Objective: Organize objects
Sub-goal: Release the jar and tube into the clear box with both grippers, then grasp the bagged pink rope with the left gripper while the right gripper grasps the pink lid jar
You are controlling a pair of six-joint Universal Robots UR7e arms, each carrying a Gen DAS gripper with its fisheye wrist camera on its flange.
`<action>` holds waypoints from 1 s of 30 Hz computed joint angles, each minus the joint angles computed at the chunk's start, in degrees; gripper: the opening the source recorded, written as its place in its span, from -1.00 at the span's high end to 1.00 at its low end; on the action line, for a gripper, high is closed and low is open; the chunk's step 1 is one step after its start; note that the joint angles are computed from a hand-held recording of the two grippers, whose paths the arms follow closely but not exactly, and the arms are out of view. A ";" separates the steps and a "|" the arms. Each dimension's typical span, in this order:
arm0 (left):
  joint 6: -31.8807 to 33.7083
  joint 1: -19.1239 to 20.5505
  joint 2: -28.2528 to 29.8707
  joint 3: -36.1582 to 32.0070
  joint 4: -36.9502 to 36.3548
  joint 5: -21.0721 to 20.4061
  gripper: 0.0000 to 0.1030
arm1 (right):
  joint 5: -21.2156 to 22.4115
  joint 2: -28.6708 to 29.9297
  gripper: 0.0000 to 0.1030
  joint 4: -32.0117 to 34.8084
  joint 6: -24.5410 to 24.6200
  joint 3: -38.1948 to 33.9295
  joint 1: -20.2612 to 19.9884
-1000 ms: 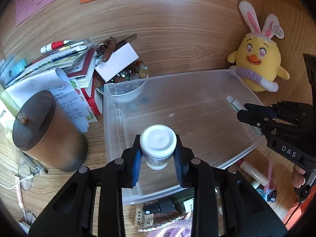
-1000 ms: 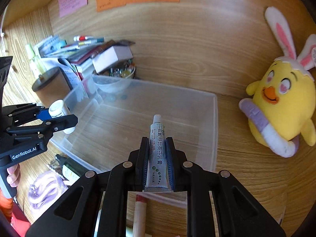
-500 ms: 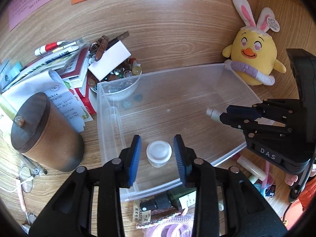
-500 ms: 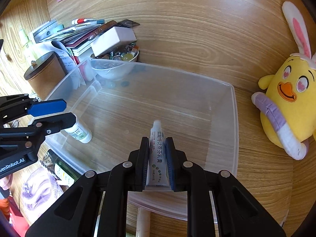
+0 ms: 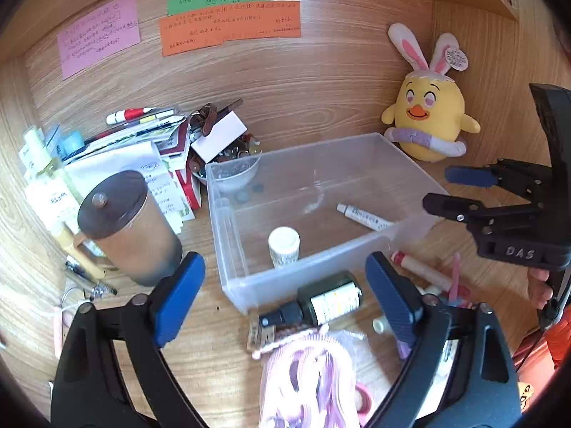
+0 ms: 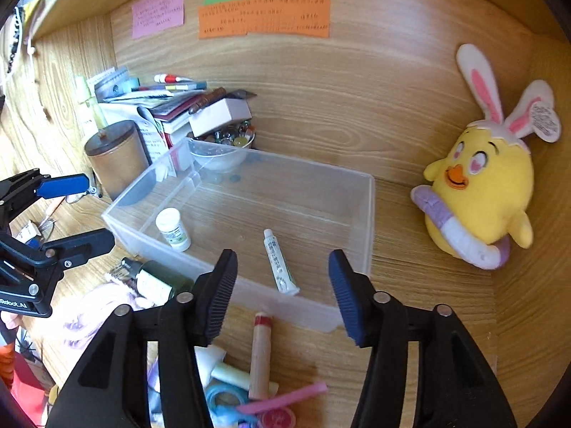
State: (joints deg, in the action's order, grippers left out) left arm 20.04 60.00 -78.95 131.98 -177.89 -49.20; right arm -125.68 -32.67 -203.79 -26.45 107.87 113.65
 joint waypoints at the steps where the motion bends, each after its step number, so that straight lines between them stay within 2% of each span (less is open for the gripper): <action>1: -0.16 -0.13 -0.69 0.78 0.26 0.08 -0.86 | 0.12 -0.46 -0.07 -0.84 0.29 1.17 0.06; 8: -2.39 -0.08 -3.61 5.09 3.38 1.22 -0.91 | -1.09 -1.41 -0.16 -5.47 1.88 7.32 0.07; 15: -6.02 3.15 -4.95 7.12 7.98 -2.71 -0.91 | 0.67 -2.97 -0.17 -5.57 6.06 13.24 -1.90; 20: -8.83 5.51 -3.96 6.56 10.66 -4.03 -0.92 | 0.89 -3.41 -0.20 -6.79 8.45 16.94 -3.18; 24: -10.29 6.84 -2.55 5.79 12.75 -4.67 -0.91 | 2.18 -3.52 -0.20 -6.34 10.37 18.00 -4.84; 26: -9.19 6.15 -1.84 6.74 10.32 -3.55 -0.92 | 3.34 -3.47 -0.20 -5.86 11.21 17.88 -5.74; 28: -8.83 6.08 -1.96 6.92 10.45 -4.53 -0.92 | 4.96 -3.58 -0.19 -5.02 11.48 17.55 -6.51; 30: -8.93 5.74 -1.80 7.39 9.74 -4.35 -0.91 | 5.26 -3.18 -0.07 -5.07 11.10 16.99 -6.68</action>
State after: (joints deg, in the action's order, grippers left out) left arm 11.12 65.74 -80.75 139.37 -168.15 -53.55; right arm -120.42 -35.84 -208.86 -15.35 124.86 106.97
